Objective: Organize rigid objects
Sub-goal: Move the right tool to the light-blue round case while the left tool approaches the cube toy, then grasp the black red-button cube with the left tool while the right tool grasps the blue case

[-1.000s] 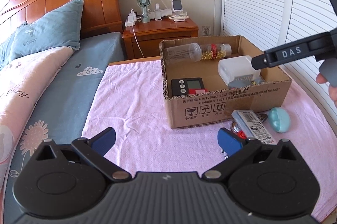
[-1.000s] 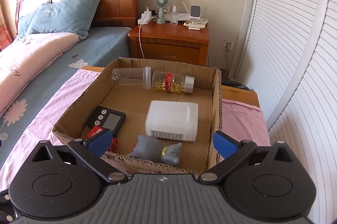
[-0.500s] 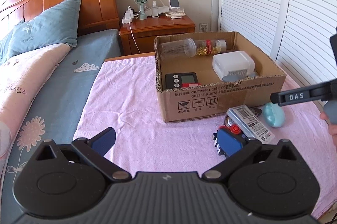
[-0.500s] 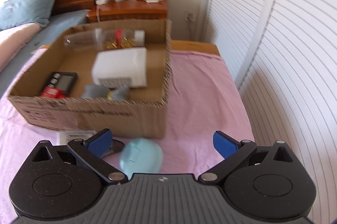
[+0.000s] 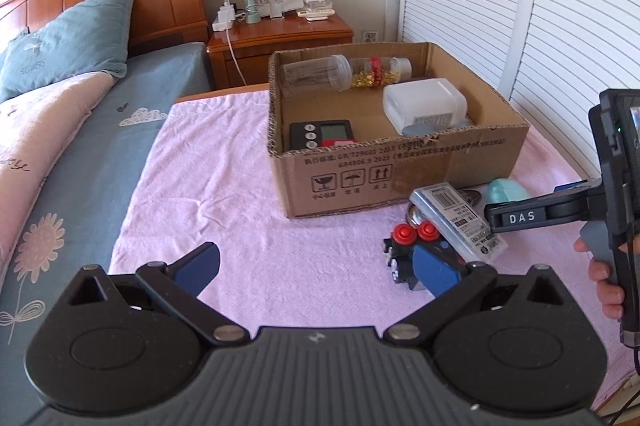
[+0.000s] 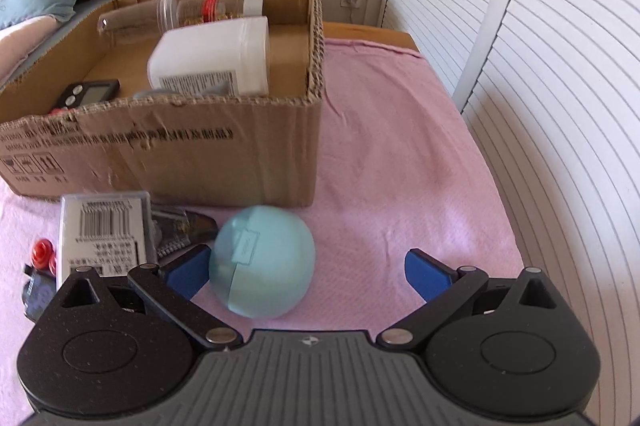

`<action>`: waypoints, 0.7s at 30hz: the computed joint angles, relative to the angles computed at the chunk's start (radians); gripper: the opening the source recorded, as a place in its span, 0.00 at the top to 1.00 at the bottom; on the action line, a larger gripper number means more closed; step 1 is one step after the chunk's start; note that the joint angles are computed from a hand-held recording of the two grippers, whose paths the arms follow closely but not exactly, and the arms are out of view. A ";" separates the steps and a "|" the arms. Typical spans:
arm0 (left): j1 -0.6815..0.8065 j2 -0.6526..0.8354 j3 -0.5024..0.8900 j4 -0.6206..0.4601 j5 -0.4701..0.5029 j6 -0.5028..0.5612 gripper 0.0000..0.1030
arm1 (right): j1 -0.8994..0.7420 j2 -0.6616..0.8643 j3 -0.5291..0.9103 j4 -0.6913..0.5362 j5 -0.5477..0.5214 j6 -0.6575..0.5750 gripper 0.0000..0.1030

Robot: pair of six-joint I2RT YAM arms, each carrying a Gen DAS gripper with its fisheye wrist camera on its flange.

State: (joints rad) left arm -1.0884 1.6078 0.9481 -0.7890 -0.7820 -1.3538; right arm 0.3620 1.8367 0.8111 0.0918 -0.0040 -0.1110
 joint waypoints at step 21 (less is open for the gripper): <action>0.100 0.213 -0.035 0.392 0.193 0.192 0.01 | -0.070 -0.018 -0.052 0.044 -0.091 -0.050 0.00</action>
State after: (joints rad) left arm -0.9883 1.8208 0.9135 -0.3973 -0.5891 -1.1623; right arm 0.2915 1.8191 0.7588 0.1358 -0.0955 -0.1609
